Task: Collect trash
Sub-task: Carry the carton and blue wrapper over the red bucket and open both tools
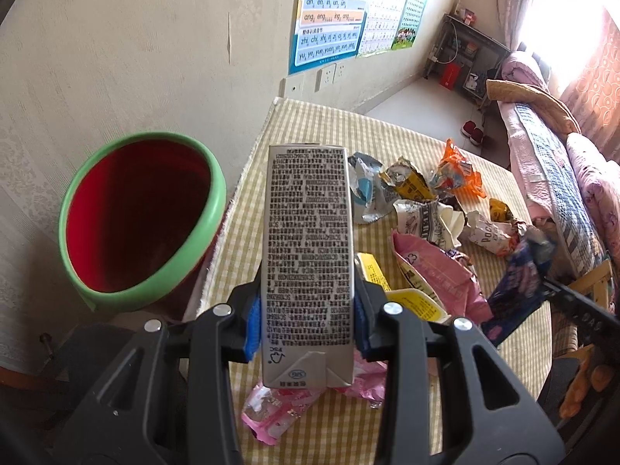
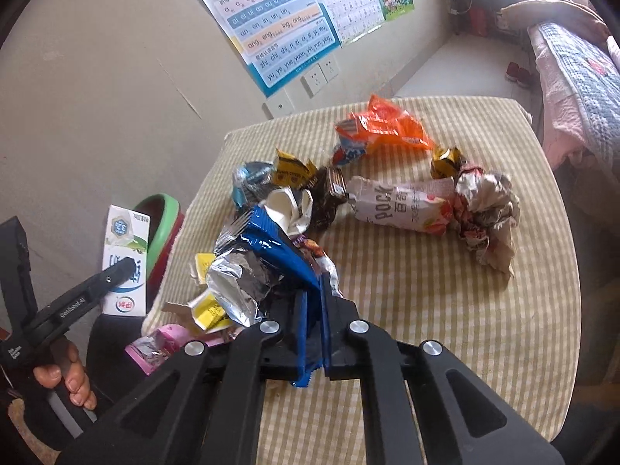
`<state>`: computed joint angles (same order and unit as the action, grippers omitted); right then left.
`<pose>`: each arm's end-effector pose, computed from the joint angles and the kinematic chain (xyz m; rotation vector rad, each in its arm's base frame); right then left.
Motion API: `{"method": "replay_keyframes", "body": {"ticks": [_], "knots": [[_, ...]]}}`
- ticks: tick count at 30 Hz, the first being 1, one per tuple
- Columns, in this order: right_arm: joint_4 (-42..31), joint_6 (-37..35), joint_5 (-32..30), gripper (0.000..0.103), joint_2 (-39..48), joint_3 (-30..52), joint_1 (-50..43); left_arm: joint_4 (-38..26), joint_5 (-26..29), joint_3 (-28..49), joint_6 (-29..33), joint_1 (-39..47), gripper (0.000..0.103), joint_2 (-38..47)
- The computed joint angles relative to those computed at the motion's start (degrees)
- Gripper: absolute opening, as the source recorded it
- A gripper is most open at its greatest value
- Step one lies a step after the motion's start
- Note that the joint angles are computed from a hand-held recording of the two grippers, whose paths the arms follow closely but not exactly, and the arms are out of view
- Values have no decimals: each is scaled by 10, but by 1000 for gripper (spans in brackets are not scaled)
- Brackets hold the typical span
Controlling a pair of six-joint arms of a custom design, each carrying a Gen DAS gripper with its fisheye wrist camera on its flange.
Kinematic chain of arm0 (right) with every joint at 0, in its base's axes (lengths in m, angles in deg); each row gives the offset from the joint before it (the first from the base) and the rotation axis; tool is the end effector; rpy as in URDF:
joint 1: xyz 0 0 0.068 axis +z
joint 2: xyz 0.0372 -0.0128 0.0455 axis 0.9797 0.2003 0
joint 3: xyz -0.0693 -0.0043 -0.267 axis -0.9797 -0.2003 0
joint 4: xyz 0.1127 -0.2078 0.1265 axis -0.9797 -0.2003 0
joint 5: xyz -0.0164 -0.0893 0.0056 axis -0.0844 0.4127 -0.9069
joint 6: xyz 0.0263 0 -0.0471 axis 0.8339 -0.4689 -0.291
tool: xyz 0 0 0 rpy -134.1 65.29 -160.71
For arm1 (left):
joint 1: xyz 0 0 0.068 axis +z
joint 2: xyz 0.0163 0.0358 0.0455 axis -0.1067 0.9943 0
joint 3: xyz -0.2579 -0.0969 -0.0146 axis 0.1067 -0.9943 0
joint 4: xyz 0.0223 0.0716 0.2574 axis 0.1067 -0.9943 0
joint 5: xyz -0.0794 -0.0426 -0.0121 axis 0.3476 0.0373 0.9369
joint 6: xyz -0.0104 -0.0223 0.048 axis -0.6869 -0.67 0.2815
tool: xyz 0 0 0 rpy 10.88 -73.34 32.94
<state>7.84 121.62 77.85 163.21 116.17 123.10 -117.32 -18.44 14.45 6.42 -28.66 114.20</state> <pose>0.1870 0.1585 0.1987 0.9901 2.2480 0.2135 0.3861 -0.1721 0.1988 0.9487 2.3808 -0.4476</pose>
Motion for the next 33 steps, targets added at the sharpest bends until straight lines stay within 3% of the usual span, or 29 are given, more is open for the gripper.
{"method": "replay_keyframes", "body": {"ticks": [5, 11, 20, 28, 33], "knots": [[-16, -34, 30, 6, -8, 51, 8, 9, 3, 13, 7, 15, 35, -9], [63, -142, -8, 6, 33, 118, -33, 6, 9, 59, 12, 59, 35, 5], [148, -256, -130, 6, 212, 283, -90, -22, -7, 184, 19, 129, 35, 92], [132, -297, -224, 7, 396, 502, -136, -77, -20, 345, 12, 159, 35, 210], [83, -313, -258, 8, 507, 659, -158, -163, -17, 492, -10, 170, 35, 307]]}}
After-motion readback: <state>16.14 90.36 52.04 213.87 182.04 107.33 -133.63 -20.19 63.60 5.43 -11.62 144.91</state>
